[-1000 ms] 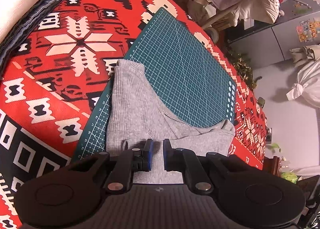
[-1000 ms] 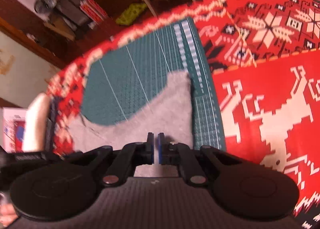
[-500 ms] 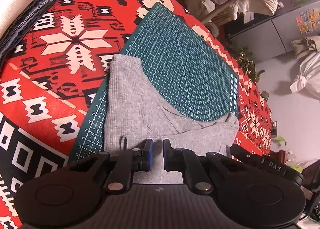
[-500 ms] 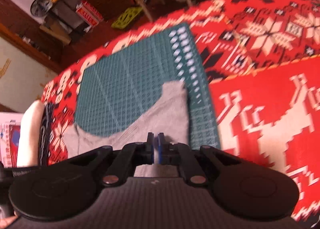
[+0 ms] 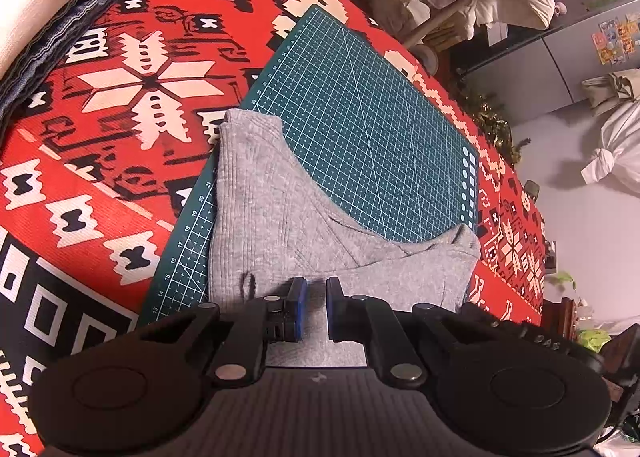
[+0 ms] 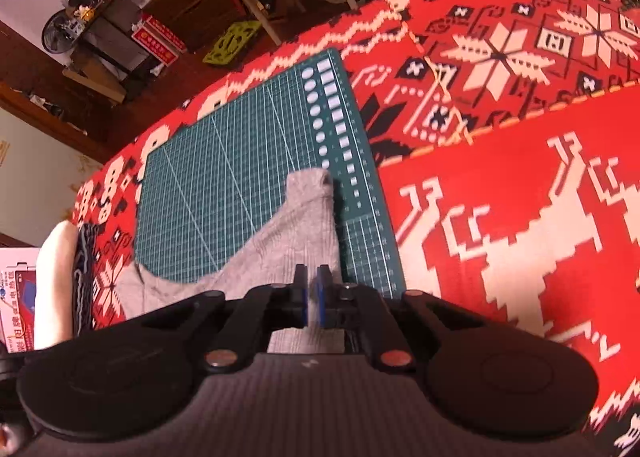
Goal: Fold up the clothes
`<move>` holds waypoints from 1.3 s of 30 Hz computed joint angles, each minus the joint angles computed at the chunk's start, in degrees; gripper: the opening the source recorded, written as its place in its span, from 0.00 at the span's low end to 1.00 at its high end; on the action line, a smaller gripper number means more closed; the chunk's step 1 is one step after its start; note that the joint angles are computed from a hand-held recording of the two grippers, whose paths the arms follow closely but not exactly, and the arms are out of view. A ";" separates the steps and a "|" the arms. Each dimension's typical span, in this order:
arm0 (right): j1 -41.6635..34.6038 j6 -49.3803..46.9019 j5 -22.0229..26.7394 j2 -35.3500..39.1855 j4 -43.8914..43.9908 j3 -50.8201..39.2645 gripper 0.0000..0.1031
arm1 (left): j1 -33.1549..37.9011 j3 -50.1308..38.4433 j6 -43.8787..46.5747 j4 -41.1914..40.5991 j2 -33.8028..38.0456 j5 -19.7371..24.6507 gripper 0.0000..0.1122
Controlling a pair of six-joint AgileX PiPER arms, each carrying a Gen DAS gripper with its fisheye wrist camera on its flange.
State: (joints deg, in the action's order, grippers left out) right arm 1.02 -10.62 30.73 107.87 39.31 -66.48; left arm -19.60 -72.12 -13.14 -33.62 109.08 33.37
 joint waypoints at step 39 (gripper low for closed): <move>-3.56 -0.27 -2.23 10.15 6.12 -9.72 0.06 | 0.03 0.21 -0.01 -0.01 0.13 -0.50 0.08</move>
